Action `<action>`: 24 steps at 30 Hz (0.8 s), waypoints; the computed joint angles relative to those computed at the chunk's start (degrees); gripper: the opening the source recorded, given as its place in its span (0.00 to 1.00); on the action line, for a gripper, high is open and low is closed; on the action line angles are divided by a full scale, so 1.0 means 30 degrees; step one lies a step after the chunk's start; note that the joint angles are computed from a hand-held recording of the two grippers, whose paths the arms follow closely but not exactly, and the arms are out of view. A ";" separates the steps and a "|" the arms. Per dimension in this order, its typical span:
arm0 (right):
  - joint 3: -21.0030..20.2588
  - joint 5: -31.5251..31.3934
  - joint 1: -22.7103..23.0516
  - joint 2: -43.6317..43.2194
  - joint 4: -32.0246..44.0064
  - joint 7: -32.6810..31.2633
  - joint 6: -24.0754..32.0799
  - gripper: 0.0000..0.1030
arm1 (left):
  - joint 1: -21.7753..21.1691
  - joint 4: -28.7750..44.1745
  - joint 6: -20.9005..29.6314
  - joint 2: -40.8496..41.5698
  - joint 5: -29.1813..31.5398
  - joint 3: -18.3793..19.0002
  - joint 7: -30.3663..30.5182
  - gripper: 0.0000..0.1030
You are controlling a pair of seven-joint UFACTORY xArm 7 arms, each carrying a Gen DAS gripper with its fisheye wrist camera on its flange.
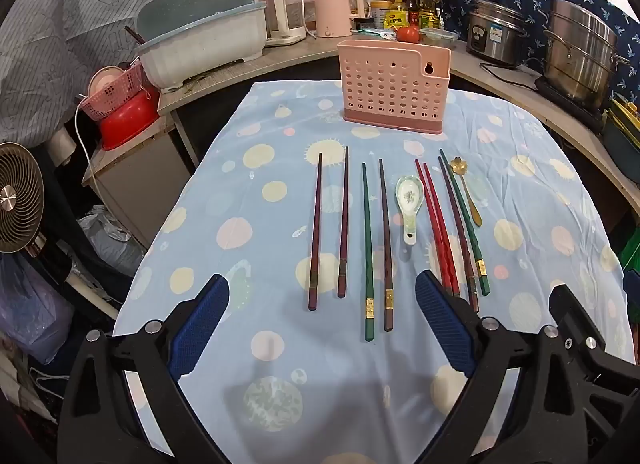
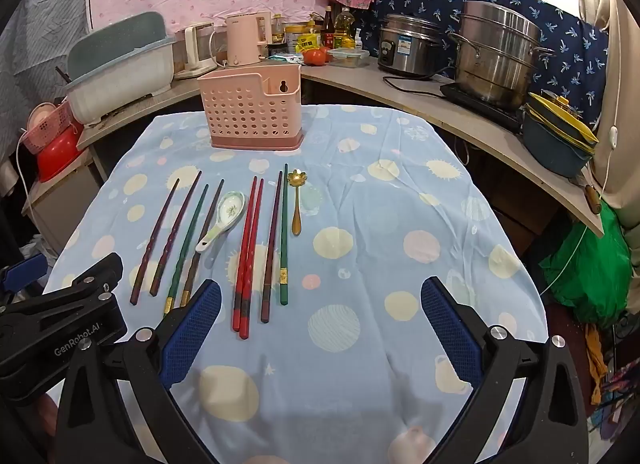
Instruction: Organize utensils
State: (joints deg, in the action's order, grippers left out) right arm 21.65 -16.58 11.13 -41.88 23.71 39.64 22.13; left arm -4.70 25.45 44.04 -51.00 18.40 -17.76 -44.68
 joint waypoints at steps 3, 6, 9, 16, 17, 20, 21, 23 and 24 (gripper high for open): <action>0.0034 -0.0033 -0.0023 -0.0002 0.0012 0.0028 0.0022 0.94 | -0.0031 0.0023 0.0030 0.0032 -0.0019 0.0023 -0.0008 0.87; 0.0022 -0.0013 0.0004 0.0051 0.0074 0.0019 0.0117 0.94 | -0.0017 -0.0018 -0.0050 0.0033 0.0033 -0.0001 -0.0058 0.87; 0.0002 -0.0049 0.0001 -0.0006 -0.0014 0.0032 -0.0025 0.94 | -0.0005 0.0007 -0.0086 0.0081 0.0050 0.0048 -0.0036 0.87; 0.0001 -0.0049 -0.0003 -0.0009 -0.0029 0.0042 -0.0051 0.94 | -0.0023 0.0042 -0.0032 0.0087 0.0044 0.0039 -0.0036 0.87; -0.0032 -0.0030 0.0029 0.0006 -0.0021 0.0011 -0.0033 0.94 | -0.0029 0.0036 -0.0022 0.0068 0.0037 0.0045 -0.0039 0.87; -0.0006 -0.0033 0.0009 -0.0035 -0.0011 0.0035 0.0012 0.94 | -0.0027 0.0030 -0.0060 0.0078 0.0037 0.0043 -0.0046 0.87; -0.0014 -0.0036 0.0000 -0.0057 -0.0010 0.0041 -0.0005 0.94 | -0.0020 0.0031 -0.0058 0.0074 0.0047 0.0021 -0.0060 0.87; -0.0030 -0.0018 0.0032 -0.0043 -0.0003 0.0012 0.0039 0.94 | -0.0029 0.0010 -0.0058 0.0054 0.0050 0.0032 -0.0050 0.87; -0.0020 -0.0016 0.0020 -0.0051 -0.0001 0.0034 0.0037 0.94 | -0.0011 0.0016 -0.0072 0.0075 0.0063 0.0021 -0.0061 0.87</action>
